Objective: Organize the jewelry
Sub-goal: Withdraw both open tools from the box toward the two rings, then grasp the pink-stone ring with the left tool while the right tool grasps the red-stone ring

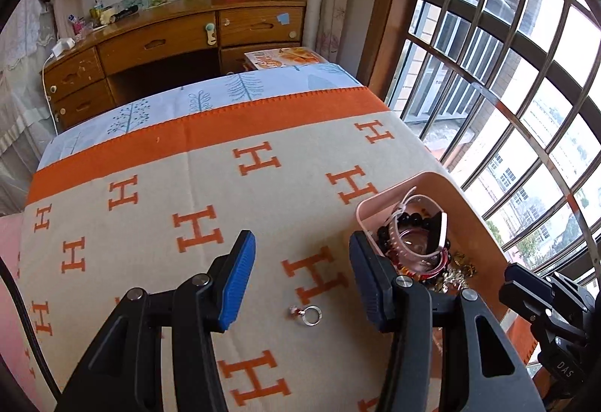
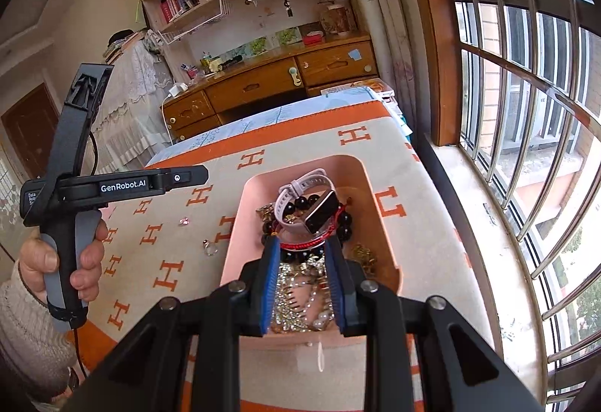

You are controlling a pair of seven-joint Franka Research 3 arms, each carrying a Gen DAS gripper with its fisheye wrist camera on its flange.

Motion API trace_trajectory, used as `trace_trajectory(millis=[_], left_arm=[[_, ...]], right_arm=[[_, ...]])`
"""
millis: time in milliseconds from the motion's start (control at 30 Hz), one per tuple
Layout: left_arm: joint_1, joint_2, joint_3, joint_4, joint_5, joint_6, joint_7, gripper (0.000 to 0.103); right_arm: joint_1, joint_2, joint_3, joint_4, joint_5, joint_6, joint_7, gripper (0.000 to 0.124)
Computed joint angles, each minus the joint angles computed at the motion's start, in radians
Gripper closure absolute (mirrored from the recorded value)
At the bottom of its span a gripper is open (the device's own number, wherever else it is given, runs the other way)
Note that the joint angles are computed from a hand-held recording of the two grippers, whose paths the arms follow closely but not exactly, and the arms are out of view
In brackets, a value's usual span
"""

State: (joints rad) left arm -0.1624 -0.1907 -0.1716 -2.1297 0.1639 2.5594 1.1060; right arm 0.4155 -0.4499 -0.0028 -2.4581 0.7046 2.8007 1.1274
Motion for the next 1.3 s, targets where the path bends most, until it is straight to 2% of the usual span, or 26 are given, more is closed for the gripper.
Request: trace_trajectory(millis=[300, 467, 633, 733, 933, 1033, 1300], left_arm=[[0.036, -0.163, 0.031, -0.137, 0.047, -0.044, 0.043, 0.053], [0.033, -0.213, 0.067, -0.199, 0.024, -0.051, 0.126, 0.053], [0.011, -0.226, 0.104, -0.24, -0.029, -0.047, 0.279, 0.053], [-0.005, -0.223, 0.125, -0.25, -0.07, -0.044, 0.39, 0.053], [-0.02, -0.202, 0.149, -0.245, -0.155, -0.05, 0.587, 0.053], [-0.012, -0.18, 0.144, -0.231, -0.173, -0.055, 0.65, 0.053], [0.012, -0.09, 0.138, -0.168, -0.239, -0.079, 0.778, 0.053]], right_arm=[[0.05, -0.003, 0.015, 0.022, 0.026, -0.034, -0.031, 0.099], [0.074, 0.03, 0.037, 0.067, 0.007, -0.066, -0.058, 0.099], [0.069, 0.145, 0.052, 0.215, -0.054, -0.194, -0.122, 0.099], [0.047, 0.238, 0.065, 0.343, -0.117, -0.329, -0.173, 0.099], [0.006, 0.411, 0.118, 0.534, -0.296, -0.515, -0.213, 0.099], [0.0, 0.471, 0.131, 0.587, -0.36, -0.565, -0.191, 0.099], [0.004, 0.532, 0.141, 0.641, -0.448, -0.607, -0.188, 0.099]])
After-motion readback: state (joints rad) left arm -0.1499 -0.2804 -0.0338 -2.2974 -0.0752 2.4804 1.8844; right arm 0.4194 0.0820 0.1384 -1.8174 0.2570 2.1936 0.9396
